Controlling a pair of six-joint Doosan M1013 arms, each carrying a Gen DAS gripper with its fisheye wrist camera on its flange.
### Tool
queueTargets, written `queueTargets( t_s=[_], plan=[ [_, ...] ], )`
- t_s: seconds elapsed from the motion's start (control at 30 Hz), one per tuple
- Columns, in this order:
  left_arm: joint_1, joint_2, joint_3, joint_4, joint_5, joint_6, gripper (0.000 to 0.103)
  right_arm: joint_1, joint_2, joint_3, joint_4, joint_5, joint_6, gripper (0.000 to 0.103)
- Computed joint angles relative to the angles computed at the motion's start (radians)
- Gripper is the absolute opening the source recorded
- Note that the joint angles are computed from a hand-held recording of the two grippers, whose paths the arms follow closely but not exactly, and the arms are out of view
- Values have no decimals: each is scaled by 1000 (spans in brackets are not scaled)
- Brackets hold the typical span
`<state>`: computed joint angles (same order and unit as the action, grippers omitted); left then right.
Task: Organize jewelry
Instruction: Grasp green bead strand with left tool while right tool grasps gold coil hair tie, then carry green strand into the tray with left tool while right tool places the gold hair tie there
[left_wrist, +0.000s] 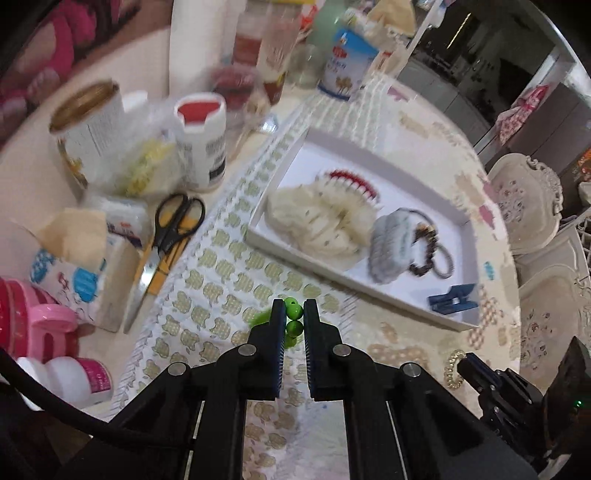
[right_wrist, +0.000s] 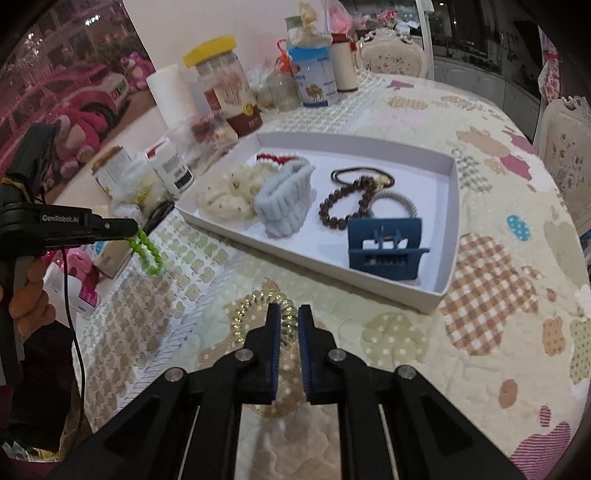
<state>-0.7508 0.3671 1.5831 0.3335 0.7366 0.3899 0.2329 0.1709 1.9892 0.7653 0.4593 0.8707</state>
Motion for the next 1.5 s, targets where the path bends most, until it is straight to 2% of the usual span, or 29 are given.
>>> queueTargets(
  t_s=[0.37, 0.77, 1.1, 1.23, 1.5],
  plan=[
    [-39, 6, -73, 108, 38, -4, 8, -30, -57, 11, 76, -20, -83, 9],
    [-46, 99, -215, 91, 93, 122, 8, -58, -54, -15, 63, -33, -71, 9],
    [-26, 199, -358, 22, 121, 245, 8, -95, -5, -68, 7, -37, 9, 9],
    [-12, 251, -434, -22, 145, 301, 8, -109, 32, -104, -7, -25, 44, 9],
    [15, 347, -562, -103, 176, 373, 8, -113, 124, -201, -135, 3, 167, 9]
  ],
)
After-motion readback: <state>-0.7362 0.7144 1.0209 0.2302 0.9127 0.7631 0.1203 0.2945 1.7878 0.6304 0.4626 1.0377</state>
